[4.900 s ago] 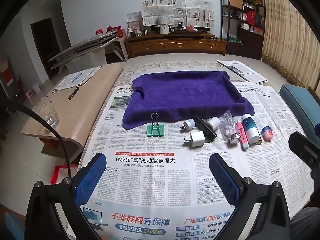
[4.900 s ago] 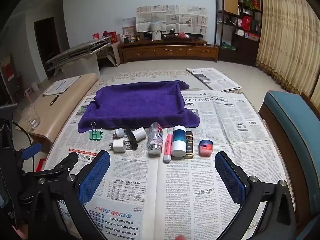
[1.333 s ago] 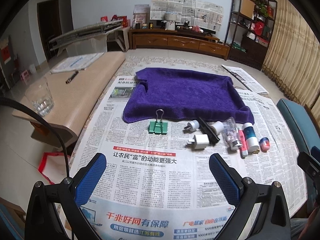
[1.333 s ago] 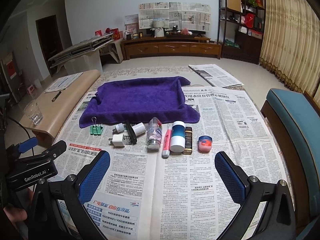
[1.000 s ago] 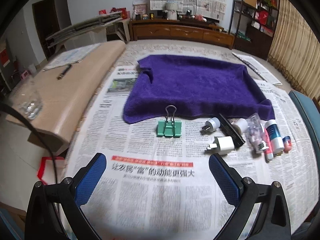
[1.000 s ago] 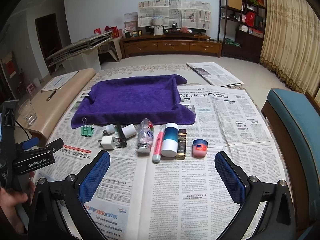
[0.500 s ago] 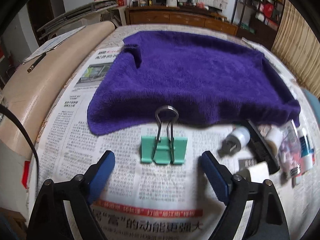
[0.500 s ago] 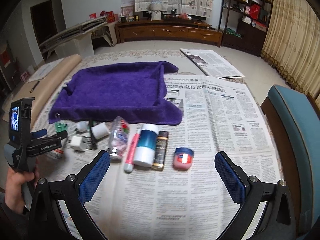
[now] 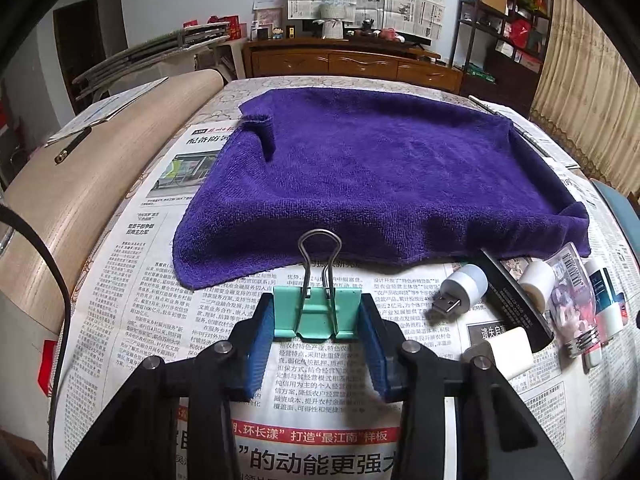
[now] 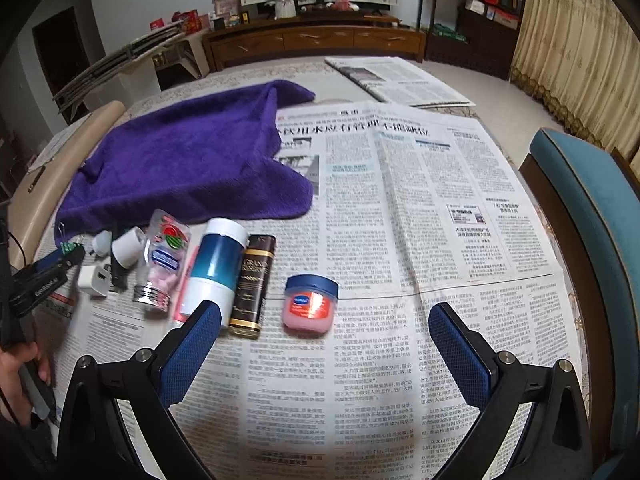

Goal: Organize rigid objects
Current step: 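Grasp the green binder clip with the left tool while the right tool grasps the pink Vaseline jar, then carry the clip and jar onto the purple towel and open both tools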

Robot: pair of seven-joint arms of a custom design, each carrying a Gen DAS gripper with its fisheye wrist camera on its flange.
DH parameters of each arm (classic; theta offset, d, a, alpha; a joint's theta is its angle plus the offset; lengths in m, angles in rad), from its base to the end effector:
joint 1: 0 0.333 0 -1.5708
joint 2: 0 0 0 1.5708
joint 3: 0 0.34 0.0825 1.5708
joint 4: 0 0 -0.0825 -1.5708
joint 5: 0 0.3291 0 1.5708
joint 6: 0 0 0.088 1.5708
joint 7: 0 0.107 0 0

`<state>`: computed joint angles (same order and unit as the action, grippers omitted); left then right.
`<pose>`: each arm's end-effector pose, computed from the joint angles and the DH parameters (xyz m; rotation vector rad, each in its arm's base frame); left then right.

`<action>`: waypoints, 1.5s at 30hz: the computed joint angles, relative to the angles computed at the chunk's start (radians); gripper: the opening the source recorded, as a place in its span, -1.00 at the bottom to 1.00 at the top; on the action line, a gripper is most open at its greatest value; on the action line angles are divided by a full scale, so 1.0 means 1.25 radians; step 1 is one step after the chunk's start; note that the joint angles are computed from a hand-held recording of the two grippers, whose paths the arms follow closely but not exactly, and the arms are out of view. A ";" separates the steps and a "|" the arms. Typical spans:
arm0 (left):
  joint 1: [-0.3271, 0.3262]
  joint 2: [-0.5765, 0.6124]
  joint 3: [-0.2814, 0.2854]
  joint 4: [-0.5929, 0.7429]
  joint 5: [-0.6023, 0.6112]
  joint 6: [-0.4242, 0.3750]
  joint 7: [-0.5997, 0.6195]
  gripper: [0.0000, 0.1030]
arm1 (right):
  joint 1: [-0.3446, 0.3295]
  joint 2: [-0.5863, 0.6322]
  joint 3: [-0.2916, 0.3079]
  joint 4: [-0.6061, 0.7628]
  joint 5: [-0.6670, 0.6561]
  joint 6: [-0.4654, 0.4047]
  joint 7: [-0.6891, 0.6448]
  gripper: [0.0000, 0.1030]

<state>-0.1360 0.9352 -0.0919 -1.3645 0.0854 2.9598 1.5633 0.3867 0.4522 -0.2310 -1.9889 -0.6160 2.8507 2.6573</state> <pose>0.7425 -0.1530 0.2821 -1.6389 2.0806 -0.7312 0.5984 0.1400 0.3382 -1.6081 2.2470 -0.6252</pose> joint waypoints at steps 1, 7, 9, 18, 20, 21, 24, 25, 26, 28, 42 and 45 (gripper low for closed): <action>0.003 0.000 -0.004 0.000 -0.001 0.000 0.002 -0.24 | 0.001 0.005 -0.001 0.003 -0.001 -0.005 -0.001 0.96; 0.008 0.001 -0.012 0.001 -0.004 -0.003 0.007 -0.24 | 0.005 0.028 -0.010 0.015 -0.029 -0.030 0.026 0.71; 0.008 -0.002 -0.014 -0.005 -0.006 -0.001 0.008 -0.24 | -0.027 0.041 0.018 0.018 0.013 -0.003 0.002 0.38; 0.007 -0.003 -0.012 -0.008 -0.003 0.003 0.016 -0.24 | 0.045 0.082 -0.051 0.040 0.026 0.017 0.026 0.15; 0.008 -0.004 -0.014 -0.008 -0.005 0.000 0.017 -0.24 | 0.061 0.087 -0.071 0.040 0.010 0.032 0.048 0.06; 0.012 -0.004 -0.019 -0.008 -0.007 -0.003 0.020 -0.24 | 0.072 0.090 -0.084 0.043 0.000 0.035 0.060 -0.07; 0.023 -0.004 -0.033 -0.008 -0.014 -0.004 0.030 -0.24 | 0.070 0.096 -0.084 0.050 -0.004 0.045 0.059 -0.45; 0.025 -0.004 -0.036 -0.008 -0.015 -0.004 0.034 -0.24 | 0.070 0.095 -0.083 0.050 -0.003 0.050 0.059 -0.50; 0.026 -0.004 -0.038 -0.007 -0.016 -0.006 0.038 -0.24 | 0.072 0.096 -0.087 0.047 -0.004 0.059 0.065 -0.50; 0.036 -0.002 -0.050 -0.001 -0.022 -0.014 0.050 -0.24 | 0.074 0.098 -0.092 0.044 -0.002 0.073 0.069 -0.50; 0.097 -0.045 -0.106 0.002 -0.089 -0.065 0.108 -0.24 | 0.082 0.079 -0.089 0.047 0.096 0.129 0.009 -0.50; 0.097 -0.048 -0.104 0.026 -0.097 -0.075 0.121 -0.24 | 0.075 0.083 -0.073 0.071 0.120 0.122 -0.027 -0.50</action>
<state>-0.0151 0.8752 -0.2223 -1.3322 -0.0355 2.8665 1.7142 0.4807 0.5556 -0.3217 -1.8998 -0.4662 3.0028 2.6237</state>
